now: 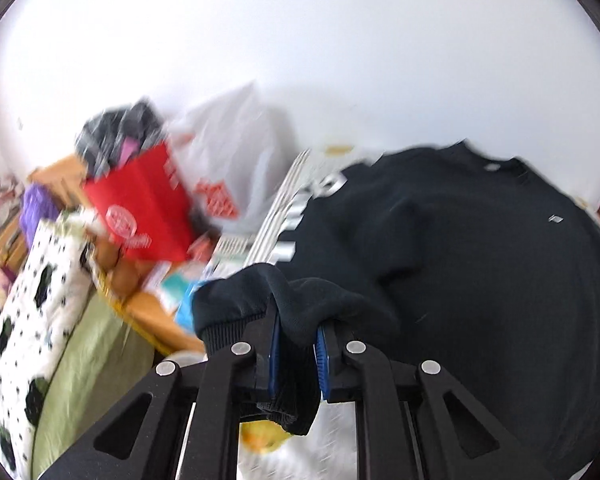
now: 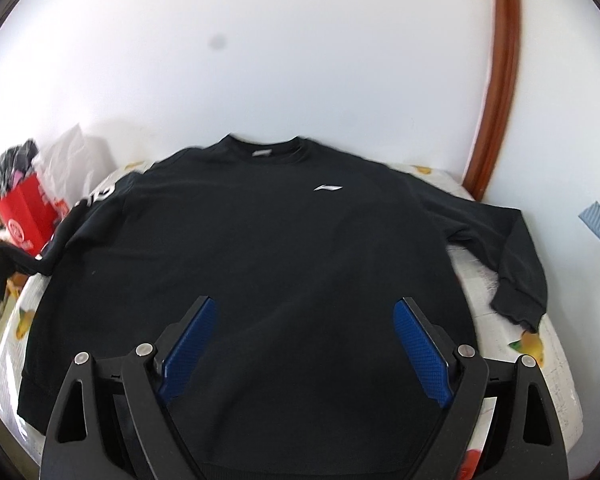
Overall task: Fold small clothes
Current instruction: 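Grasp the lettered sleeve cuff of the black sweatshirt with the left gripper, then lift the sleeve with the left gripper and lay it across the body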
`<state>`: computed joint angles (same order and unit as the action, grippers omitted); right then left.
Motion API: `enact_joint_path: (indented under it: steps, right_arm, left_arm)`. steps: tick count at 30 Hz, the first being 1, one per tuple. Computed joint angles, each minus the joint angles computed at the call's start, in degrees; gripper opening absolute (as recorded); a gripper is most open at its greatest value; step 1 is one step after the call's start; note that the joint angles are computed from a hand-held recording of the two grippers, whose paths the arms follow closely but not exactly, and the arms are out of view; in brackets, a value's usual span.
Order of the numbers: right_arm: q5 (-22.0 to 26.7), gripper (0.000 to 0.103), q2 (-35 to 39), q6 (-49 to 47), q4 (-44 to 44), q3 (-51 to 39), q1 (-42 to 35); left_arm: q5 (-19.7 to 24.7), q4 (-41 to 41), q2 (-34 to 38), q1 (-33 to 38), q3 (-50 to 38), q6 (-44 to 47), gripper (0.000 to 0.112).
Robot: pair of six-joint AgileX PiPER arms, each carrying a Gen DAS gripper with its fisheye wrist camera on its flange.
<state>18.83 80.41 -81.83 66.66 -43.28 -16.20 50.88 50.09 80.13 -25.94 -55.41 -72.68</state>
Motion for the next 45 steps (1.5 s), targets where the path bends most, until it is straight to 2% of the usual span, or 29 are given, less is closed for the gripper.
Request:
enact_joint_path:
  steps: [4,8,14,20,27,30,32,34,37,40,42,45]
  right_arm:
    - [4.7,0.089,2.4,-4.7,2.6,-3.2,-6.9]
    - [7.5,0.089,5.9,-8.0,4.1,-6.5,-12.0]
    - [10.6,0.089,11.4,-11.3,5.7,-11.5,-18.2]
    - [10.4,0.089,17.2,-11.7,4.9,-16.2,-20.4]
    - [9.0,0.089,21.2,-11.7,4.0,-18.8,-20.4]
    - [7.7,0.089,22.4,-10.3,2.6,-19.9,-19.2]
    - [6.9,0.089,22.6,-8.4,1.0,-20.3,-17.7]
    - [6.2,0.089,21.9,-8.0,0.5,-19.9,-15.9]
    - [5.7,0.089,20.4,-8.2,0.8,-19.0,-12.9]
    - [6.4,0.089,19.0,-3.2,-2.7,-19.2,-8.4]
    - [5.9,0.089,18.1,-2.7,-2.4,-18.8,-5.4]
    - [3.9,0.089,17.4,1.6,-5.3,-18.8,0.6]
  left_arm:
    - [0.4,-0.2,4.4,-3.6,-8.4,2.4,0.014]
    - [2.7,-0.7,13.6,-7.5,-20.5,6.4,0.014]
    - [2.0,-6.6,26.1,-10.1,-37.0,15.5,0.014]
    - [5.2,-13.2,41.1,-13.2,-58.1,26.6,0.014]
    - [12.9,-23.7,58.0,-13.9,-84.9,38.9,0.015]
    - [11.3,-28.3,58.3,-13.1,-84.8,40.7,0.023]
    - [8.7,-28.7,55.9,-12.9,-79.7,39.6,0.030]
    - [4.6,-27.9,51.8,-12.5,-71.8,38.2,0.032]
    - [-1.8,-27.3,44.8,-10.8,-59.0,35.9,0.044]
    - [-6.2,-26.4,38.1,-8.9,-47.8,34.1,0.046]
    - [-9.8,-22.0,32.2,-7.7,-38.5,30.0,0.056]
    - [-12.1,-15.7,25.1,-5.3,-27.9,23.8,0.061]
